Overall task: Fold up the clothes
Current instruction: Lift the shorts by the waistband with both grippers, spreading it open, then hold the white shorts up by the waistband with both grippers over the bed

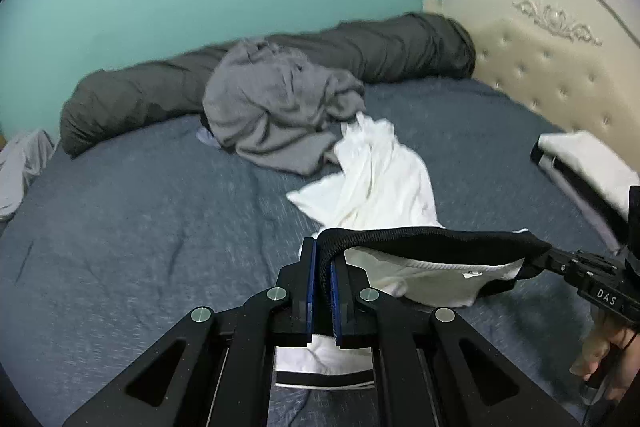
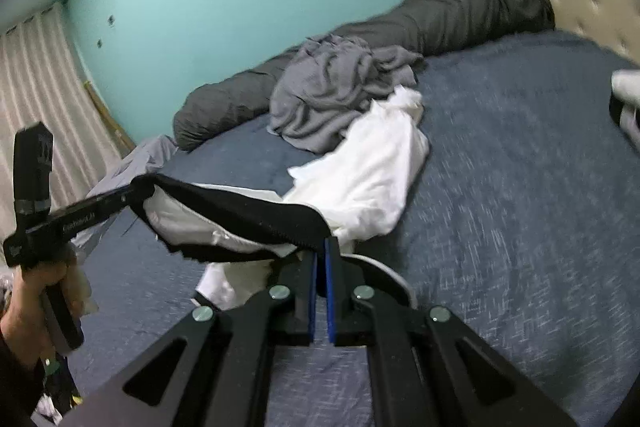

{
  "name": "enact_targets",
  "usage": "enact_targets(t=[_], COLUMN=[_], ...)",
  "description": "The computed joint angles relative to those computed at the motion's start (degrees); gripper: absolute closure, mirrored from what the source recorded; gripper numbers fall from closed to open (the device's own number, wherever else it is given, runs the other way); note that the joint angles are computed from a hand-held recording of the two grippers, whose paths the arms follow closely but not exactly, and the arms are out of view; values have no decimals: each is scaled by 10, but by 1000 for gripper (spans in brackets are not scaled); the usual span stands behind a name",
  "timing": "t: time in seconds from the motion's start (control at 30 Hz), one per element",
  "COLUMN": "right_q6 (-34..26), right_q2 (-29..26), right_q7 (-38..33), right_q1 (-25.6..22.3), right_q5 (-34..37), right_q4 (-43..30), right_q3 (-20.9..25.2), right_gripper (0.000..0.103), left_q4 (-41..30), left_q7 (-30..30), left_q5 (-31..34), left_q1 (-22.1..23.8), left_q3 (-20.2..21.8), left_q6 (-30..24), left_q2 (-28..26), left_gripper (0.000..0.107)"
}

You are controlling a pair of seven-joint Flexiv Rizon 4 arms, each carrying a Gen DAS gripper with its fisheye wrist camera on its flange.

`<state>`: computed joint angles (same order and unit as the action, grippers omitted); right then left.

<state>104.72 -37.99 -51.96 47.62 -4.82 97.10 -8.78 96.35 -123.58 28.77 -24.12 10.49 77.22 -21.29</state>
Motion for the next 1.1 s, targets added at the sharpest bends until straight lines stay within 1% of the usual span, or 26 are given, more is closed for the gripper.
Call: enact_targets(t=[0.07, 0.17, 0.3, 0.33, 0.37, 0.4, 0.5, 0.57, 0.67, 0.77, 0.87, 1.03, 1.1], right_q6=[-12, -35, -88, -104, -119, -128, -168, -206, -260, -294, -334, -373, -387], right_q2=[22, 63, 118, 133, 145, 155, 191, 210, 232, 240, 241, 250, 253], right_q7=[-6, -14, -19, -20, -25, -24, -10, -8, 6, 14, 7, 6, 7], right_q1=[11, 32, 12, 5, -12, -20, -17, -21, -20, -32, -44, -63, -69], right_q5=[-6, -26, -83, -97, -105, -113, -157, -183, -235, -247, -252, -275, -280], right_q4=[4, 4, -15, -22, -31, -34, -51, -70, -100, -132, -177, -223, -244], right_q3=[-13, -38, -10, 2, 26, 37, 39, 55, 67, 93, 122, 162, 177], right_gripper=[100, 100, 100, 100, 100, 100, 100, 100, 100, 100, 100, 100, 100], left_q4=[1, -1, 2, 3, 2, 1, -10, -19, -24, -35, -44, -74, -94], left_q7=[-14, -47, -74, -73, -74, -77, -93, -96, -77, -43, -28, 1, 11], left_q5=[15, 49, 67, 66, 67, 73, 108, 122, 103, 87, 79, 59, 56], left_q1=[-13, -21, -10, -5, -2, 1, 6, 13, 27, 39, 57, 88, 103], left_q3=[10, 11, -8, -15, -22, -29, -54, -73, -94, -118, -139, -175, -196], left_q6=[-9, -27, -46, -52, -60, -68, -101, -122, -141, -168, -180, -202, -217], left_q2=[25, 68, 129, 144, 160, 173, 217, 244, 274, 300, 322, 351, 358], left_gripper=[101, 101, 101, 101, 101, 101, 101, 101, 101, 101, 101, 101, 101])
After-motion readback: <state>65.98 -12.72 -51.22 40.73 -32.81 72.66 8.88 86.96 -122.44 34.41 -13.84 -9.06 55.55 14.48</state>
